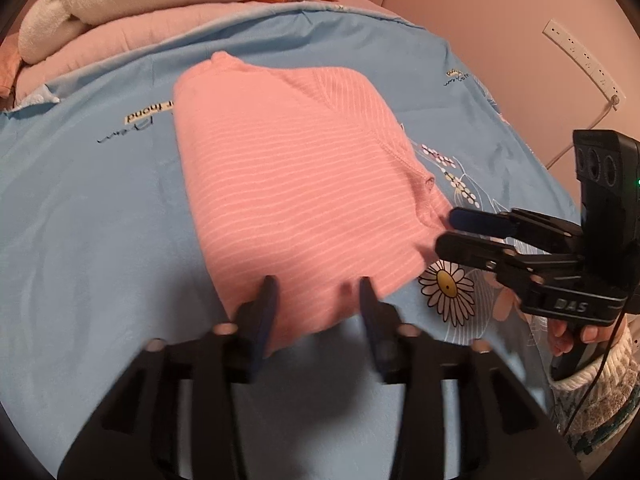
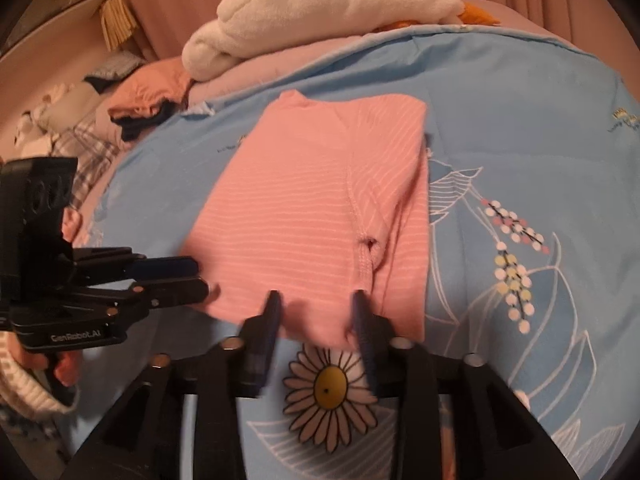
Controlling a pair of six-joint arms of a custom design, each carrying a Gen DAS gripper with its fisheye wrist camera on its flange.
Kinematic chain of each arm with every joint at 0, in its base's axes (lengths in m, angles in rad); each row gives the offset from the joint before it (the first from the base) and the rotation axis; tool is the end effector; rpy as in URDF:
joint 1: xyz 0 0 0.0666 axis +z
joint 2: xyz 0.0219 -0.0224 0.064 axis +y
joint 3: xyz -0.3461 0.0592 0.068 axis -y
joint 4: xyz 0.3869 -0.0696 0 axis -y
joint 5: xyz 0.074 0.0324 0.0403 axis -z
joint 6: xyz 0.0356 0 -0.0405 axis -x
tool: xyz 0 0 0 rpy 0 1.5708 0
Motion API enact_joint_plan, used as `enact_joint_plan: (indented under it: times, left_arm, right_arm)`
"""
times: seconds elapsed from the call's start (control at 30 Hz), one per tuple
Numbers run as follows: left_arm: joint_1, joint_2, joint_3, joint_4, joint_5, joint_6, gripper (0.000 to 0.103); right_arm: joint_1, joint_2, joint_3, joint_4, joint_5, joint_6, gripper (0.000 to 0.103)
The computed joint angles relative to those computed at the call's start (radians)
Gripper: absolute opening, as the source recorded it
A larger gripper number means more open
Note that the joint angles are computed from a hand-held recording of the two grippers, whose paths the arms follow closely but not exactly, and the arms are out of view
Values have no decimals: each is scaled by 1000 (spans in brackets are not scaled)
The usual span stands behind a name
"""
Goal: Fold small clothes
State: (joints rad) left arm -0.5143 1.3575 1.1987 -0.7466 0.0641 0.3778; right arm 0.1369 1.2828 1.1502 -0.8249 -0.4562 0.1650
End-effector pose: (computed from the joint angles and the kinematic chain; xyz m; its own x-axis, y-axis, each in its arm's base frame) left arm 0.4032 -0.2309 0.3358 -0.8304 0.0464 -0.5552 0.2357 0.9322 -0.2746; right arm 0.4270 0.0742 0.3438 -0.7377 -0.2505 -0.6269 -0.5017 0.8248 0.2608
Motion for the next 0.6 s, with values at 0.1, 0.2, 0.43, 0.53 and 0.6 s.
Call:
enact_joint_plan:
  times: [0.1, 0.2, 0.43, 0.53, 0.6]
  left_arm:
    - [-1, -19, -7, 9, -21, 3, 70]
    - [5, -29, -11, 10, -22, 5, 77]
    - [48, -21, -5, 8, 39, 52, 95]
    - [68, -22, -14, 31, 79, 97, 102]
    - [81, -22, -17, 44, 105, 114, 102]
  right_arm:
    - [-13, -32, -23, 8, 0, -19, 70]
    - [-38, -42, -22, -5, -40, -25, 80]
    - [-110, -4, -2, -29, -175, -120, 85]
    - [-134, 28, 13, -42, -241, -161, 85]
    - [-148, 44, 17, -40, -280, -187, 86]
